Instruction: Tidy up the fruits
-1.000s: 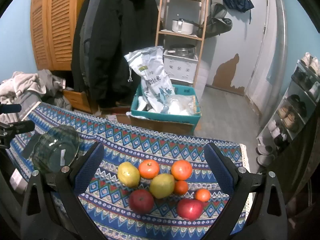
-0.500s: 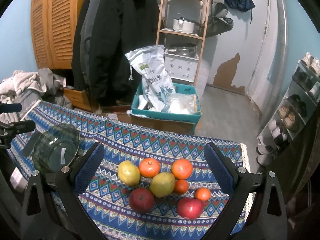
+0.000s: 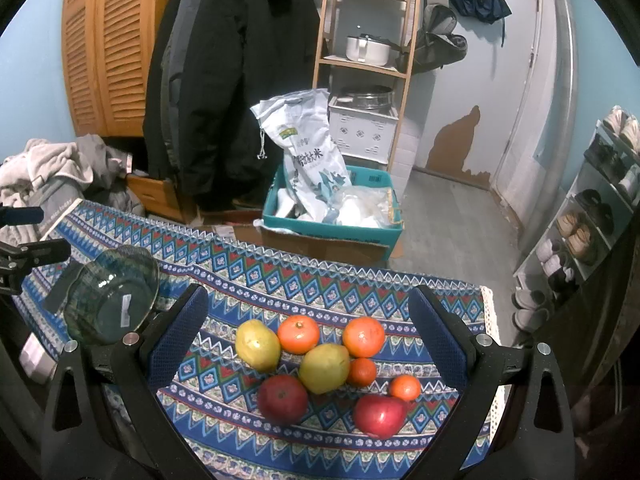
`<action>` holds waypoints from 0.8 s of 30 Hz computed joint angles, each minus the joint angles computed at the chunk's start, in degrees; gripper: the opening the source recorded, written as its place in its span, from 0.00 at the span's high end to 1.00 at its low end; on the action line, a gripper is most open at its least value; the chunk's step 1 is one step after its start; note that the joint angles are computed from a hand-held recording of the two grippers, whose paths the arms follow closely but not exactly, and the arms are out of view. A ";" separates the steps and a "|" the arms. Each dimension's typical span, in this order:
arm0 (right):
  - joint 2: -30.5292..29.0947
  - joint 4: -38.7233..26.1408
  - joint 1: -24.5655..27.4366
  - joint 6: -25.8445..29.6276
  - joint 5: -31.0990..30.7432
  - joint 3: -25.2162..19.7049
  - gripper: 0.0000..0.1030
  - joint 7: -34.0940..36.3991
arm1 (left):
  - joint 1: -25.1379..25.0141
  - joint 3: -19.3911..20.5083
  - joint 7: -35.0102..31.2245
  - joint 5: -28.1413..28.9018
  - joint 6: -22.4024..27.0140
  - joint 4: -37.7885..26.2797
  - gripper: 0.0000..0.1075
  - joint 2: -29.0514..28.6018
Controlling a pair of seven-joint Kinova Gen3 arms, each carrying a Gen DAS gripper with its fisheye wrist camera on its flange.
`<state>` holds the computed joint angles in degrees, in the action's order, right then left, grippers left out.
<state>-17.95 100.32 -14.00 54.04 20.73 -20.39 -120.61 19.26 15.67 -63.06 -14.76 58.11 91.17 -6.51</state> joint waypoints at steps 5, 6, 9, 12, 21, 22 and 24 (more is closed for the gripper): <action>0.02 0.08 0.07 0.09 0.07 -0.20 0.05 -0.11 | 0.12 0.09 -0.09 -0.14 0.11 -0.01 0.05 -0.01; 0.02 0.08 0.06 0.10 0.07 -0.19 0.05 -0.11 | 0.13 0.02 -0.14 0.01 0.08 0.00 0.05 -0.03; 0.06 0.09 0.05 0.12 0.14 -0.27 0.05 -0.19 | 0.04 -0.24 -0.48 0.59 -0.09 0.10 0.05 -0.12; 0.12 0.01 0.01 0.16 0.18 -0.24 0.05 -0.22 | -0.04 -0.21 -0.56 0.62 -0.12 0.13 0.05 -0.14; 0.25 -0.15 -0.13 0.37 0.19 -0.14 0.05 -0.09 | -0.18 -0.27 -0.75 0.72 0.32 -0.05 0.05 0.07; 0.16 0.04 -0.13 0.30 0.23 -0.17 0.05 -0.19 | -0.17 -0.30 -0.75 0.74 0.31 -0.03 0.05 0.08; 0.25 -0.17 -0.17 0.41 0.17 -0.11 0.05 -0.14 | -0.14 -0.28 -0.66 0.70 0.33 -0.05 0.05 0.11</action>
<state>-17.70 100.15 -14.17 54.45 20.90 -20.50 -120.75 19.12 15.39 -63.72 -14.06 58.44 91.12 -6.40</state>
